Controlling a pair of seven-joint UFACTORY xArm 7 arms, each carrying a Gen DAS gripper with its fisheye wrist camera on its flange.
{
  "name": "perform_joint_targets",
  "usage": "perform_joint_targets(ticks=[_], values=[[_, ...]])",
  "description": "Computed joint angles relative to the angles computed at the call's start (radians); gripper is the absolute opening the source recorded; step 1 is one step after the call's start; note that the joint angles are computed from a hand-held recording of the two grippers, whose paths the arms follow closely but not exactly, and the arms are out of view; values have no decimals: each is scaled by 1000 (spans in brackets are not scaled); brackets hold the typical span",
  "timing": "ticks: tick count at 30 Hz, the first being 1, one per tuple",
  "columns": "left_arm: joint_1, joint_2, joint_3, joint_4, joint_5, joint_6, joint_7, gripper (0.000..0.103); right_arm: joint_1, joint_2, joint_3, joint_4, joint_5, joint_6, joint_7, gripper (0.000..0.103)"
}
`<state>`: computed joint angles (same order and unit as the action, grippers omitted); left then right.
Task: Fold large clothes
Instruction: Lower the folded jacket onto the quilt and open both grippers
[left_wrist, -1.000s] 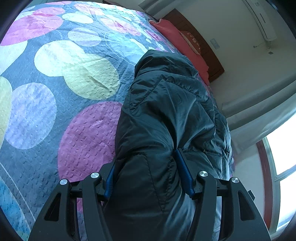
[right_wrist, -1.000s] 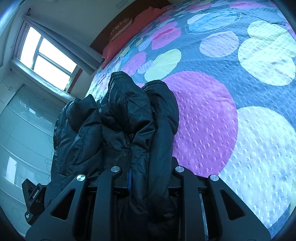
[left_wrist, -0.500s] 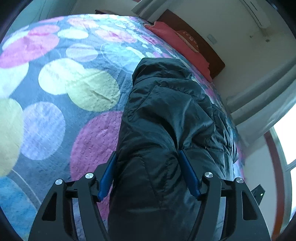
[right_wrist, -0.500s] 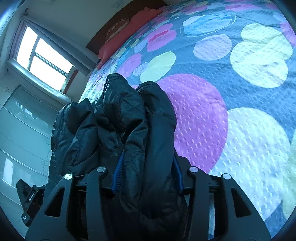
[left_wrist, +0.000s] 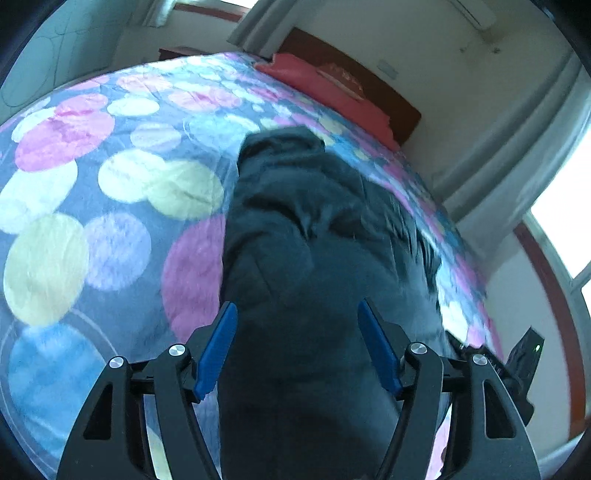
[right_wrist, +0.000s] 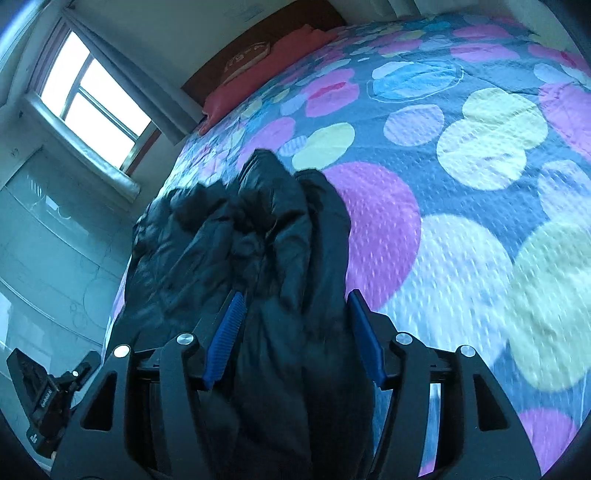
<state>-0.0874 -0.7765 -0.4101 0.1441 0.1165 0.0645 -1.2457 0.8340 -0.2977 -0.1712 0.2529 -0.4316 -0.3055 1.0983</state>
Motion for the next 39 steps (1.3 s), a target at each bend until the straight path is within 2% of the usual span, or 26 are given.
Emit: perform_joint_targets(ticks=[4, 8, 10, 15, 18, 22, 24, 27, 29, 30, 36, 39], values=[[37, 17, -69, 17, 23, 48, -38, 69, -7, 2, 44, 0, 34, 39, -19, 58], [83, 70, -97, 55, 77, 75, -45, 71, 25, 37, 11, 7, 51, 29, -17, 57], [90, 84, -100, 67, 98, 90, -47, 72, 14, 32, 22, 2, 55, 28, -11, 57], [40, 29, -79, 67, 107, 166, -80, 72, -63, -47, 147, -30, 141, 72, -51, 58], [14, -10, -84, 71, 122, 231, -107, 74, -103, -128, 227, -51, 191, 138, -74, 58], [-37, -71, -98, 88, 147, 358, -143, 75, -212, -297, 435, -73, 236, 297, -67, 67], [-64, -98, -111, 102, 163, 431, -160, 75, -229, -377, 507, -75, 249, 382, -63, 68], [-103, -127, -130, 125, 184, 538, -191, 78, -228, -457, 571, -70, 267, 480, -70, 69], [-127, -141, -141, 144, 197, 606, -212, 79, -213, -513, 609, -60, 270, 552, -69, 77], [-143, -157, -150, 153, 204, 645, -224, 79, -207, -537, 628, -55, 269, 580, -64, 77], [-210, -205, -170, 223, 237, 830, -251, 83, -169, -619, 687, -16, 259, 684, -50, 80], [-227, -225, -184, 250, 252, 888, -263, 83, -148, -652, 703, 3, 256, 731, -47, 82]])
